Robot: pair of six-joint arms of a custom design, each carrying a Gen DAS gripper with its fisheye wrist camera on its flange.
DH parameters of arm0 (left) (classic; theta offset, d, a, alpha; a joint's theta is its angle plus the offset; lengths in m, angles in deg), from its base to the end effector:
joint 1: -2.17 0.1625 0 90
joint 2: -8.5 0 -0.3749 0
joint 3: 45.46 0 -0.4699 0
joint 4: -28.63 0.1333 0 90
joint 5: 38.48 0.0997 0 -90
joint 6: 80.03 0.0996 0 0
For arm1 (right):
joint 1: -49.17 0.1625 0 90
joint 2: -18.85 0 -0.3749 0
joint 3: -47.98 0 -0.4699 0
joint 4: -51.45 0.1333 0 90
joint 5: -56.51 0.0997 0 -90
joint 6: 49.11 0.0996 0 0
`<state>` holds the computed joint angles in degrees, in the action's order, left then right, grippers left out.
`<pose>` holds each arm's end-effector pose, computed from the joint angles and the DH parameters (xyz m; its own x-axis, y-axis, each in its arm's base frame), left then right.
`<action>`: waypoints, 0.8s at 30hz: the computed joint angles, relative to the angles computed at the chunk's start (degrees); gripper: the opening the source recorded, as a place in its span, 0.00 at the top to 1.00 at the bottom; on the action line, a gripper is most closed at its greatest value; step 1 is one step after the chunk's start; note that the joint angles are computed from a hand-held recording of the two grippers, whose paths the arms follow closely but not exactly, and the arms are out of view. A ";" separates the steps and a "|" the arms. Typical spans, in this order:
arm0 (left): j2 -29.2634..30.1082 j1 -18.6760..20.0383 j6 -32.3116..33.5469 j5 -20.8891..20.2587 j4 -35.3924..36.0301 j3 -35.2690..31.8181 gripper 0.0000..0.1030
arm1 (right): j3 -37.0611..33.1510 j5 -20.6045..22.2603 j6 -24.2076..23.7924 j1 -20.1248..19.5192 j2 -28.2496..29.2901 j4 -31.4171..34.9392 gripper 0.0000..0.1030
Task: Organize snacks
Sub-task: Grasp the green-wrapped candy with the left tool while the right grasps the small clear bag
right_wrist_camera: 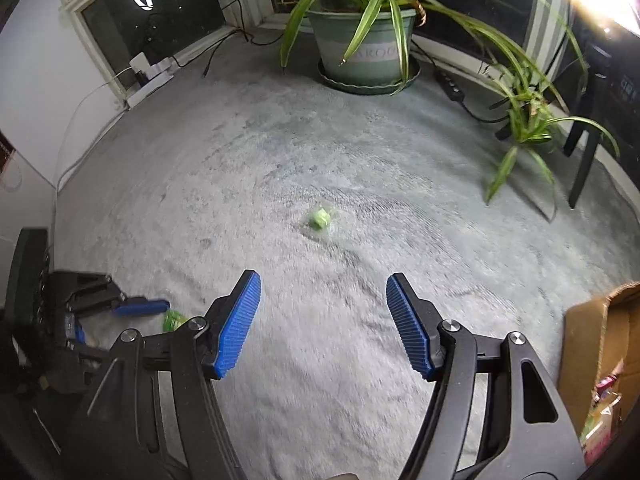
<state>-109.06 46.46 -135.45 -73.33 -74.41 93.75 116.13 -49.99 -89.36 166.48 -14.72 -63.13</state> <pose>-0.1028 -0.4007 0.2503 -0.7593 -0.2876 -0.5838 0.1456 0.7993 -0.5831 0.4516 -0.6456 -0.0083 -0.3410 -0.9346 0.1013 -0.8807 0.3553 0.3133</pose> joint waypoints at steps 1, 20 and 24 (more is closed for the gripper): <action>0.04 0.05 0.04 0.06 -0.58 0.10 0.72 | -0.46 0.09 0.41 0.02 0.62 0.13 0.34; 1.39 1.74 4.44 1.69 -7.98 0.25 0.72 | -12.04 -3.75 5.43 0.98 13.62 4.12 0.50; 1.11 1.79 6.53 0.74 -8.59 0.36 0.72 | -10.51 -5.39 3.26 1.65 13.63 1.58 0.51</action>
<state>-107.95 48.25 -128.92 -72.59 -82.99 94.12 105.62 -55.38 -86.10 168.13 -1.09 -61.55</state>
